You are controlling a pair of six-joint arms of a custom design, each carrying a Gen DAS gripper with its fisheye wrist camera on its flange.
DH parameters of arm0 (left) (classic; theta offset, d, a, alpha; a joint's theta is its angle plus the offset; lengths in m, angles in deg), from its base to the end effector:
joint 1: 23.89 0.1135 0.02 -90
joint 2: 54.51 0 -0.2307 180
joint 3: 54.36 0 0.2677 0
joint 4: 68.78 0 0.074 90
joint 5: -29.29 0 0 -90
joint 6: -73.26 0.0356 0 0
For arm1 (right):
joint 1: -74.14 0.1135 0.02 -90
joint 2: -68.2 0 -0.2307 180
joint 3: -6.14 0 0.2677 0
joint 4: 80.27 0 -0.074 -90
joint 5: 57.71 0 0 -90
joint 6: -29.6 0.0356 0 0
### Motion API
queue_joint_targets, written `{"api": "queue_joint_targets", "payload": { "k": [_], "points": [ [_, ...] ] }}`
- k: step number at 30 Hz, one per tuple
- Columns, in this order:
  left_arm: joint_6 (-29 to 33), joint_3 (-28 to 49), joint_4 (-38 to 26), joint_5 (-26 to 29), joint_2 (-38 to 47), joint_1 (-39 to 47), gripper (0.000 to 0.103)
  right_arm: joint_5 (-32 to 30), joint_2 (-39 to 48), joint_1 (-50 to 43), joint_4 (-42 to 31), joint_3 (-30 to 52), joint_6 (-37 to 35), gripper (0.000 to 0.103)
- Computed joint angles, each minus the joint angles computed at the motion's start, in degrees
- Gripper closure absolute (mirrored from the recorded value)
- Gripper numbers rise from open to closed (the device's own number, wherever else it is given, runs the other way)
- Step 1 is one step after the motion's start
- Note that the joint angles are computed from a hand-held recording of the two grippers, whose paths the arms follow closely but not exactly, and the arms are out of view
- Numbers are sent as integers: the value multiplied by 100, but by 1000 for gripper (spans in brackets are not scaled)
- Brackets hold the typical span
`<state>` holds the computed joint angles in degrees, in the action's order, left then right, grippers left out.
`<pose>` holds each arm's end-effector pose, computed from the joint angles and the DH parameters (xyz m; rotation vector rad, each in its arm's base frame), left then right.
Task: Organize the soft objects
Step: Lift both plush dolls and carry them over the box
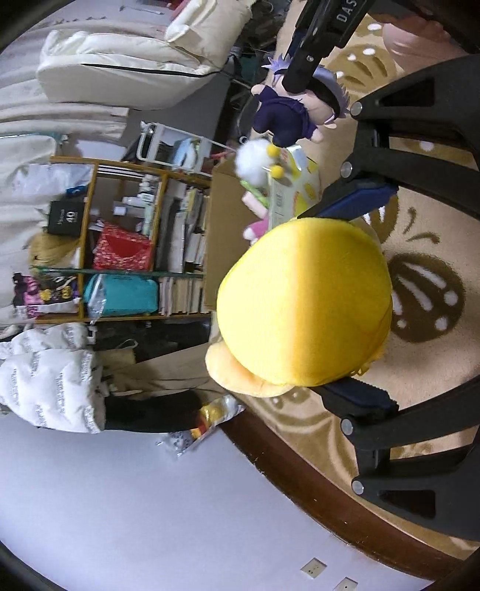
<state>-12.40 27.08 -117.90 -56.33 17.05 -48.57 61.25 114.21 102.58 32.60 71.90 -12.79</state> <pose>0.2674 -0.1259 0.3090 0.6080 2.1850 -0.2753 0.1691 0.0720 0.2926 0.6009 2.1908 0.0833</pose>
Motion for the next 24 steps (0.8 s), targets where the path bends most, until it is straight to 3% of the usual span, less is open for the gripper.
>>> {"api": "queue_joint_targets", "payload": {
  "k": [7,14,24],
  "points": [
    [108,576,-261,15,-322,42,29,559,169,242,-292,638,-121,54],
    [399,1082,-83,-401,-184,-183,28,556,584,-39,-44,1239,-744,54],
    [310,1969,36,-277,778,-264,28,-2,1414,-882,651,1926,-1603,54]
  ]
}}
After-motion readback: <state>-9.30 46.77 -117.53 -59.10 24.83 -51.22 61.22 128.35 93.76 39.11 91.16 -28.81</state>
